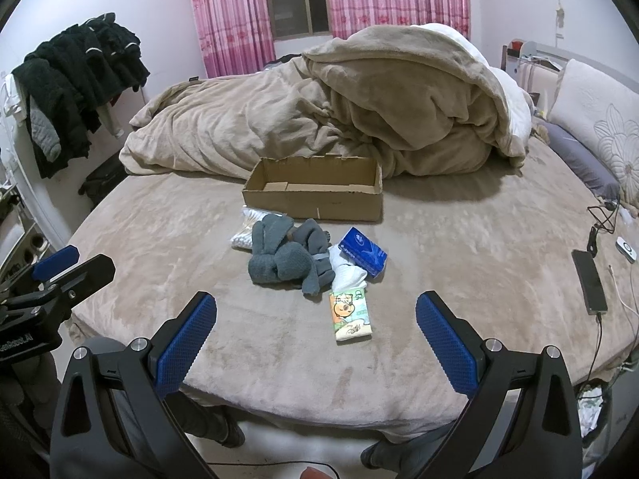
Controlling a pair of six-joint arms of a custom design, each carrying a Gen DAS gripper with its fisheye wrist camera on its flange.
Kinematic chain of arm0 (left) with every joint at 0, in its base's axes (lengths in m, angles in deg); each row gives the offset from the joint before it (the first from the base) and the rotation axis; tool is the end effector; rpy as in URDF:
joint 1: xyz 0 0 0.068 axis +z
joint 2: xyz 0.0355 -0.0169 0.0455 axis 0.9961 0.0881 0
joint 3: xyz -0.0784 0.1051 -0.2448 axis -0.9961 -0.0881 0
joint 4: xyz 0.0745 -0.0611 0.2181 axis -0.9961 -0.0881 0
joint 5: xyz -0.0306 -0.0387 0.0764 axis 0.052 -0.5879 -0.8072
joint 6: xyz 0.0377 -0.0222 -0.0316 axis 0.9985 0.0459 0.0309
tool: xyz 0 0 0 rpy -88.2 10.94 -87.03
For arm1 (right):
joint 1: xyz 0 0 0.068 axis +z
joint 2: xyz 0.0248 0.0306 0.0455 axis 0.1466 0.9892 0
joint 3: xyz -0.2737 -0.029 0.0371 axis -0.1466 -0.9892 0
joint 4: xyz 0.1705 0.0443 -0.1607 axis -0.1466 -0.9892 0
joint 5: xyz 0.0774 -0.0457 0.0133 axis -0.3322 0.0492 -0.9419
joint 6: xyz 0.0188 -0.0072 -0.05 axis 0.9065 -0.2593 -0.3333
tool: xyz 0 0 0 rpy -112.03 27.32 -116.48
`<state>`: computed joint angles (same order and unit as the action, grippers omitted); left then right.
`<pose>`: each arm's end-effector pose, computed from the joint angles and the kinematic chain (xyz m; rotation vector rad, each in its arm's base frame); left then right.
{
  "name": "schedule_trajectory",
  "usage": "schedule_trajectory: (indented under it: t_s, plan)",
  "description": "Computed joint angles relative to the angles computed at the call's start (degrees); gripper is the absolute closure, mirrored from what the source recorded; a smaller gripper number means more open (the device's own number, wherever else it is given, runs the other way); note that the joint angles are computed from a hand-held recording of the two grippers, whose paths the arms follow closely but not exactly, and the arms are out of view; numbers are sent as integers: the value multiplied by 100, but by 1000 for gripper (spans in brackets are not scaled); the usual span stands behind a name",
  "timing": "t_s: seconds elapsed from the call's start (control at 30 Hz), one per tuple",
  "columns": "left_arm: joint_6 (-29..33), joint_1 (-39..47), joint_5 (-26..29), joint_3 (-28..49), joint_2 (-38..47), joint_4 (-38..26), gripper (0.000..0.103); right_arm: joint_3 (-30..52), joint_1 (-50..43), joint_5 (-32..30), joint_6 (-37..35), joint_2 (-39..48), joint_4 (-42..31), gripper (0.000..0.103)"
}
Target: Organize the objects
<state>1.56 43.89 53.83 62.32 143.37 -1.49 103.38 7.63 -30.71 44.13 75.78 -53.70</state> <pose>0.2097 -0.1568 0.2687 -0.2690 2.2068 -0.0875 0.2833 0.0104 0.2374 -0.4637 2.2652 0.3549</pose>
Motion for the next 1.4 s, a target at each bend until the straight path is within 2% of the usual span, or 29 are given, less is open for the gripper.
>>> schedule_trajectory:
  t_s: [1.4]
  plan:
    - [93,115,176,-30,120,103,1,-155,64,52,41,6,73,1]
